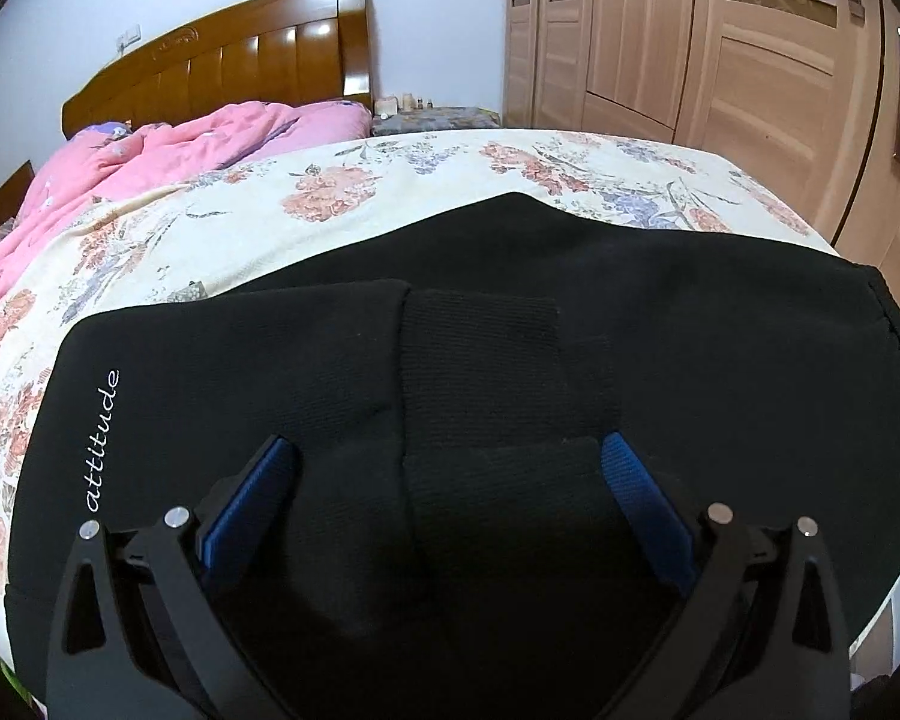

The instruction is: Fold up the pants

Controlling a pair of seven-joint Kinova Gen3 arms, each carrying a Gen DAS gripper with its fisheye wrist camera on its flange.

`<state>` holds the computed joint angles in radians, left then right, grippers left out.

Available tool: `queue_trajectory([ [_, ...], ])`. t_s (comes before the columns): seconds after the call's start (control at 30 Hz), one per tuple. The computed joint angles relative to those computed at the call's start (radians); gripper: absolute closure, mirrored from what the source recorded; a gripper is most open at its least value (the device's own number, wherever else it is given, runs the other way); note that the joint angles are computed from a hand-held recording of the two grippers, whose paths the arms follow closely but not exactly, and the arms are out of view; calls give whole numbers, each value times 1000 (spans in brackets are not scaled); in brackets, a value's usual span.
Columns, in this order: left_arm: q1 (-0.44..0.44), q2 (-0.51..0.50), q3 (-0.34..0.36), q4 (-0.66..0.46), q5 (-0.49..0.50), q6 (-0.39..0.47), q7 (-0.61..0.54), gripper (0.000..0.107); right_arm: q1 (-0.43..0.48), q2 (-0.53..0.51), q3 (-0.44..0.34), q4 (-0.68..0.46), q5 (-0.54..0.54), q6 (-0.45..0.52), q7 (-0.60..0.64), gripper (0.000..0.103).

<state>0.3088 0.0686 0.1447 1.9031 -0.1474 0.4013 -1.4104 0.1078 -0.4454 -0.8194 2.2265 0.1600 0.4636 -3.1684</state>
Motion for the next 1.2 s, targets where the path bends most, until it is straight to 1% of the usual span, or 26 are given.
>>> queue_trajectory([
  [0.07,4,-3,-1,3,-9,-1,11,6,-30,-4,51,41,-14,-79,9,7],
  [0.1,6,-3,-2,4,-15,-2,18,6,-36,-12,67,58,-21,-106,20,5],
  [0.17,5,-5,-1,6,-15,-3,19,6,-29,-29,91,95,-52,-182,14,5],
  [0.2,4,-4,0,5,-12,-2,15,6,-32,-33,99,105,-59,-201,20,5],
  [0.23,2,-5,1,5,-7,-1,11,6,-24,-40,93,109,-75,-204,43,7],
  [0.27,2,-6,1,5,-7,0,11,6,-2,-40,69,104,-76,-191,61,9],
  [0.3,4,-6,1,5,-12,0,16,6,17,-59,44,97,-90,-166,63,14],
  [0.33,2,-6,1,5,-8,0,12,6,34,-68,27,93,-98,-157,62,17],
  [0.4,2,-6,1,7,-8,-2,12,6,74,-74,-6,76,-114,-130,69,17],
  [0.47,0,-7,1,7,-5,-2,8,6,151,-74,-71,44,-117,-92,83,18],
  [0.5,0,-7,2,7,-3,-1,6,6,182,-79,-98,47,-112,-98,74,28],
  [0.53,0,-7,2,7,-3,-1,6,6,195,-97,-106,69,-122,-120,58,45],
  [0.6,0,-8,2,8,-2,-3,6,6,171,-151,-72,146,-189,-199,16,64],
  [0.63,0,-7,2,8,-2,-3,6,6,166,-178,-67,176,-213,-239,15,65],
  [0.67,0,-8,1,7,-4,-2,9,6,177,-188,-79,187,-221,-264,30,66],
  [0.73,-1,-8,2,6,-1,-2,6,6,224,-235,-121,175,-223,-264,61,67],
  [0.8,2,-8,2,6,-7,-1,13,6,241,-269,-124,156,-236,-246,97,67],
  [0.87,1,-8,2,6,-6,-1,13,6,237,-239,-107,144,-248,-240,130,67],
  [0.9,1,-8,2,7,-5,-1,12,6,209,-205,-76,154,-273,-254,146,59],
  [0.93,1,-9,2,7,-3,0,11,6,180,-161,-46,162,-296,-252,146,56],
  [0.97,0,-9,2,7,-3,-1,9,6,168,-132,-35,155,-304,-233,148,53],
  [1.0,0,-8,2,7,-3,-2,9,6,170,-121,-35,137,-295,-204,166,56],
  [1.03,0,-9,3,7,-1,-1,9,6,159,-112,-29,125,-284,-192,180,49],
  [1.07,-1,-9,3,6,0,1,7,6,155,-105,-25,115,-278,-186,186,45],
  [1.13,-1,-10,3,5,2,3,7,6,168,-79,-36,74,-257,-154,199,28],
  [1.2,-2,-9,3,5,4,2,4,6,231,-66,-95,21,-222,-90,184,29],
])
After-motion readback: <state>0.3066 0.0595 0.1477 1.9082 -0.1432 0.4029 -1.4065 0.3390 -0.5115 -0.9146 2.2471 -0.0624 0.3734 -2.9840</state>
